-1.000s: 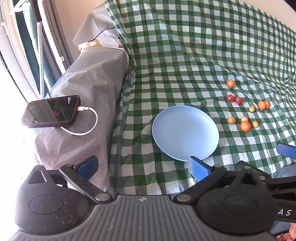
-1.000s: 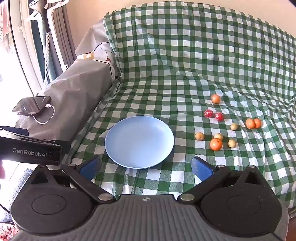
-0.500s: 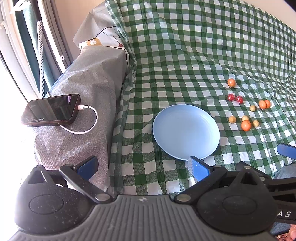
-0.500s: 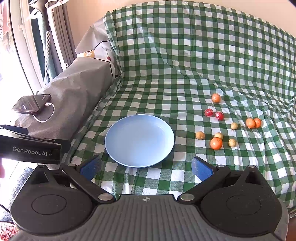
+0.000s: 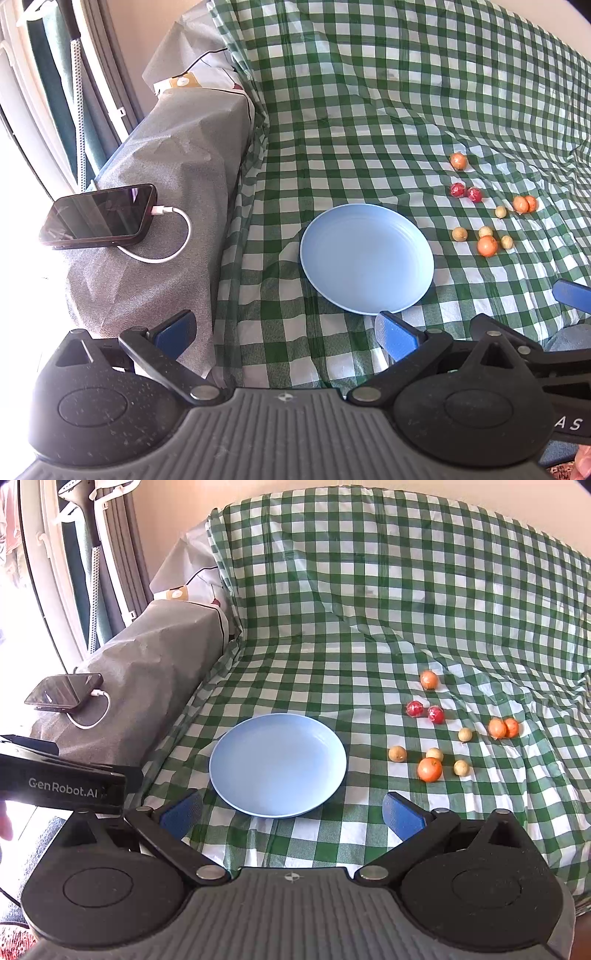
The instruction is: Organize fruits
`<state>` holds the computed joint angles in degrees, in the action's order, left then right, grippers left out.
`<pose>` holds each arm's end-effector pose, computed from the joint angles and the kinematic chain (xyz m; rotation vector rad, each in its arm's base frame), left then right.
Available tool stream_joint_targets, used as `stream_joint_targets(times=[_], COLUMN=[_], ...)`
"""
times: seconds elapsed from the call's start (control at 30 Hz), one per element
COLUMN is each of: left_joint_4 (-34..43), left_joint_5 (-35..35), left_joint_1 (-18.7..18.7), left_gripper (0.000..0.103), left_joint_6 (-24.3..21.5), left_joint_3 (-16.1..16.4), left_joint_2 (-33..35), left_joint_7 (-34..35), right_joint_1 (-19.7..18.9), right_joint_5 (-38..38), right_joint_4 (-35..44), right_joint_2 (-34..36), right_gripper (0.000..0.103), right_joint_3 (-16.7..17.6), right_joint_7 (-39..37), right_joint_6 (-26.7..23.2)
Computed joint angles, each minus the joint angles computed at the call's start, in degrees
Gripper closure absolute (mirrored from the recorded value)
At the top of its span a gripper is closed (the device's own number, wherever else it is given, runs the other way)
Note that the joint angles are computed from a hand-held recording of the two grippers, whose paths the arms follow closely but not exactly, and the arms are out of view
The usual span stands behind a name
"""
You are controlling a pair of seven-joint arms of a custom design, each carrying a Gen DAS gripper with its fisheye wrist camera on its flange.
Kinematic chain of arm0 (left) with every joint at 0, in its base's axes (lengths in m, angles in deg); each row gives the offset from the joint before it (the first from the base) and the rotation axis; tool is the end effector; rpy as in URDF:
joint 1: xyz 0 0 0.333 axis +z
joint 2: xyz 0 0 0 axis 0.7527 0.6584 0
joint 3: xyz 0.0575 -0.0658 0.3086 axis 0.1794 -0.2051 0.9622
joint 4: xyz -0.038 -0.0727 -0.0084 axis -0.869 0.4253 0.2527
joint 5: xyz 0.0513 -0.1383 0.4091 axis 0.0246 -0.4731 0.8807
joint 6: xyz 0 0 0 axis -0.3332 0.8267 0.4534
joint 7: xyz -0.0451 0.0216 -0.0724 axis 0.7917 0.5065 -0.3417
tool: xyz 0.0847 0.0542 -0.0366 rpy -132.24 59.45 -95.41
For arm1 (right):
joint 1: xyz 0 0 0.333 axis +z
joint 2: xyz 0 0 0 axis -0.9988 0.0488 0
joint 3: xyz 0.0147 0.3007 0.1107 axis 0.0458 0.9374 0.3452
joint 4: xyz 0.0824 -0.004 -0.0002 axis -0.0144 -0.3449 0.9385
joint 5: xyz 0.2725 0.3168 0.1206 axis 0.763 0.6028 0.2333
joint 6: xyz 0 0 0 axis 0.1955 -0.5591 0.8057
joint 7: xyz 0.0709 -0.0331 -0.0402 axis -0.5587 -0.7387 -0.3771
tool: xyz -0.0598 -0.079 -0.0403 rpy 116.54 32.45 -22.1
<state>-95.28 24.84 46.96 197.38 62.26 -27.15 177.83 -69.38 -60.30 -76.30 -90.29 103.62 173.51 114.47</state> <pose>0.5812 -0.0837 0.6186 -1.2212 2.3276 -0.7094 0.4534 0.2771 0.5949 -1.3144 2.0771 -0.8457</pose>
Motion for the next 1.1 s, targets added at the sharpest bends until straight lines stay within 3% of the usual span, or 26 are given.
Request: stream_joint_targets(times=[0.47, 0.7, 0.93, 1.1], left_joint_4=[-0.5, 0.2, 5.2, 8.6], left_joint_5=[5.3, 8.7, 2.0, 8.4], left_joint_1=[-1.5, -3.2, -6.5, -9.0], left_gripper=[0.0, 0.0, 0.0, 0.0], left_joint_6=[0.0, -1.6, -8.0, -6.1], left_joint_3=[-2.3, -3.9, -4.2, -6.8], left_joint_2=[-0.7, 0.3, 5.5, 11.2], left_joint_7=[-2.7, -5.1, -1.0, -4.2], right_joint_1=[-0.5, -5.5, -9.1, -11.4], right_joint_5=[2.5, -2.3, -5.7, -8.9], right_joint_4=[-4.7, -12.7, -17.0, -20.6], right_joint_2=[-5.5, -11.0, -12.7, -13.4], right_gripper=[0.0, 0.0, 0.0, 0.001], right_joint_3=[-0.5, 0.1, 0.6, -1.0], right_joint_7=[1.0, 9.9, 13.7, 14.9], right_joint_6=[-4.1, 2.8, 0.4, -0.9])
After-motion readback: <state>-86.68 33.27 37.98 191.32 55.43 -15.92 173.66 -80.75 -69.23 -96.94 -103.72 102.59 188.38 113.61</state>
